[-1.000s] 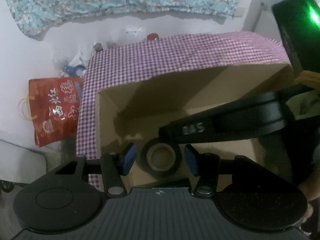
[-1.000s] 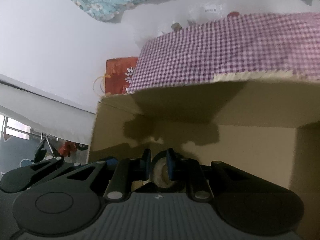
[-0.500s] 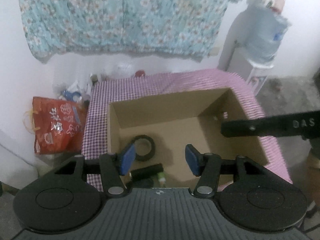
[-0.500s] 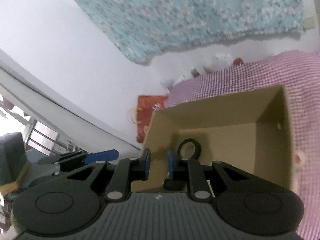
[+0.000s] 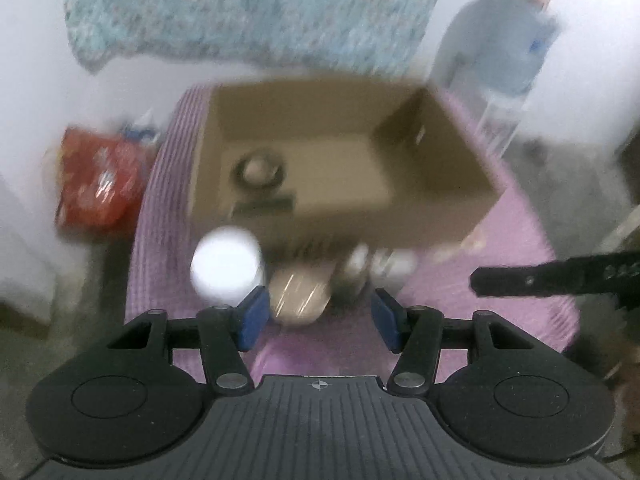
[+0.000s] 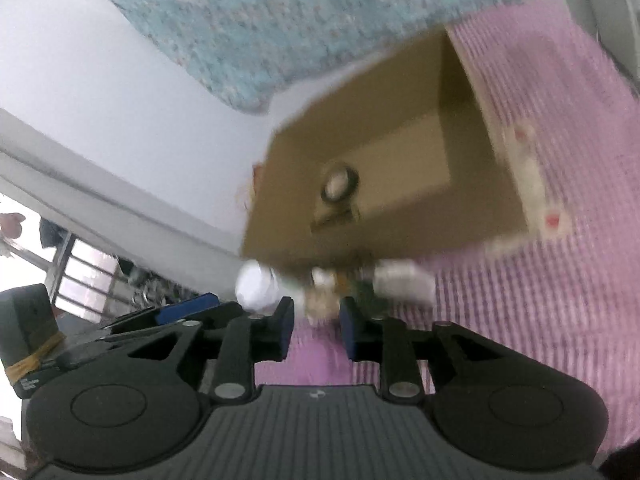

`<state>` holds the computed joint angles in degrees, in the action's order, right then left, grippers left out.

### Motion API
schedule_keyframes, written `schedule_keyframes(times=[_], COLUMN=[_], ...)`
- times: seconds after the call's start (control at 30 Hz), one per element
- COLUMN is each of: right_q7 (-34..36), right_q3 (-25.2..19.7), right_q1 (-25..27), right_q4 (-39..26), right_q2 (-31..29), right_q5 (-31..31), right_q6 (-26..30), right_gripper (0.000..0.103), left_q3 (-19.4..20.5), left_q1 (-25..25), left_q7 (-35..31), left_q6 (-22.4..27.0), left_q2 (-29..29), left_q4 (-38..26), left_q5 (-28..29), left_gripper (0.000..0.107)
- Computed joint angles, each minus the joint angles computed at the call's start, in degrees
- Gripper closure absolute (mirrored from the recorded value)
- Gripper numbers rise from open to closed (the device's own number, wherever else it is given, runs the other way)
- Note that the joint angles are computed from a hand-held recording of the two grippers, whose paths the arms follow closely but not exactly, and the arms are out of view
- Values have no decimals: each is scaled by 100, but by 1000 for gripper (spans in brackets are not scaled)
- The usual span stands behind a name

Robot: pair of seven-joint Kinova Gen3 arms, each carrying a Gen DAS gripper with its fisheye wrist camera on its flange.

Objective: Organize rigid objects
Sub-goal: 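Move the right tool to the pink lid and close on its rim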

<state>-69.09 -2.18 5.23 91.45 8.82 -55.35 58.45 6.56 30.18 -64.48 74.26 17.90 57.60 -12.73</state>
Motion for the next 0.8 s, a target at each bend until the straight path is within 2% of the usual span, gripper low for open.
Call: schedule_keyframes(times=[0.07, 0.23, 0.4, 0.57, 0.8], right_q7=[-233, -652, -1090, -1423, -1637], right_q3=[-64, -305, -496, -608, -676], right_q1=[-174, -575, -940, -1193, -1310], right_q4=[38, -169, -533, -832, -1069], right_q2=[90, 540, 885, 1087, 1252], right_q5=[229, 731, 1385, 1902, 2247], right_q6=[-85, -132, -104, -46, 69], right_gripper=[74, 74, 66, 65, 66], left_q3=[-44, -28, -14, 8, 61], left_q1=[86, -103, -234, -325, -433], left_q7=[135, 137, -63, -76, -212], left_q6=[176, 311, 203, 97, -63], left_q2=[77, 317, 418, 402, 368], left_q4=[122, 371, 581, 791, 922], left_q5=[-100, 176, 339, 552, 790], left_gripper=[52, 51, 45, 42, 40])
